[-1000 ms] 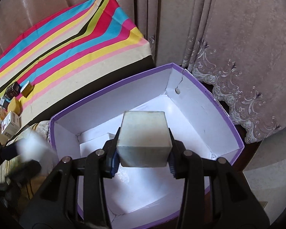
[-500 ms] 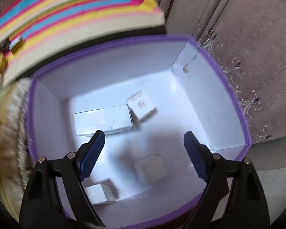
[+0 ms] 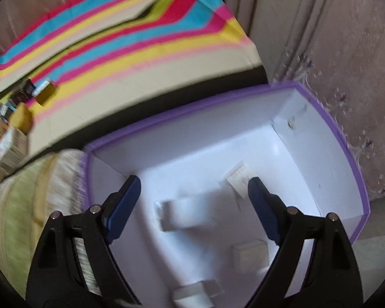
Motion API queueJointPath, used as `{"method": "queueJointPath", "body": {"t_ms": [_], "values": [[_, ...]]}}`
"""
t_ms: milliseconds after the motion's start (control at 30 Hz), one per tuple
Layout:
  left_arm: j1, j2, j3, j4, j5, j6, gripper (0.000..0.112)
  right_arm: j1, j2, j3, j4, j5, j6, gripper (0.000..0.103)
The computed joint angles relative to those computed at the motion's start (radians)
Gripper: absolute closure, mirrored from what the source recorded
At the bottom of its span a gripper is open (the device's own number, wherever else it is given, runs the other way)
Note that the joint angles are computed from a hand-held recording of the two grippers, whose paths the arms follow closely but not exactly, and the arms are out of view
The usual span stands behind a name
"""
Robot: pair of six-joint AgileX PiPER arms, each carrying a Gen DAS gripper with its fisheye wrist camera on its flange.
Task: Organize objects
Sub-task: 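Return left tool to the cloth and grasp the DING ZHI DENTAL box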
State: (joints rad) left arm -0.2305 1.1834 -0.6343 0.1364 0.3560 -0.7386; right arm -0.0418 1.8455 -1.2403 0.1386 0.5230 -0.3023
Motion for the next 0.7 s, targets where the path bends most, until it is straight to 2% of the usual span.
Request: {"method": "queueJointPath", "body": {"t_ms": [133, 167, 233, 367, 433, 533, 700], "values": [[0.051, 0.002, -0.001, 0.001, -0.009, 0.016, 0.041, 0.051, -0.044, -0.012, 0.098, 0.042, -0.081, 0.01], [0.049, 0.008, -0.008, 0.03, -0.007, -0.017, 0.04, 0.066, -0.058, -0.015, 0.129, 0.054, -0.114, 0.009], [0.036, 0.032, -0.028, 0.154, 0.0, -0.149, 0.028, 0.111, -0.079, -0.015, 0.16, 0.068, -0.132, 0.007], [0.012, 0.105, -0.097, 0.332, 0.032, -0.366, 0.026, 0.197, -0.067, -0.035, 0.215, 0.095, -0.168, 0.006], [-0.015, 0.156, -0.148, 0.444, 0.092, -0.5, 0.024, 0.241, -0.073, -0.022, 0.237, 0.103, -0.192, 0.006], [-0.025, 0.24, -0.228, 0.472, 0.141, -0.565, 0.024, 0.291, -0.09, 0.009, 0.243, 0.09, -0.206, 0.006], [-0.047, 0.358, -0.35, 0.467, 0.244, -0.605, 0.024, 0.301, -0.097, 0.028, 0.223, 0.076, -0.18, 0.006]]}}
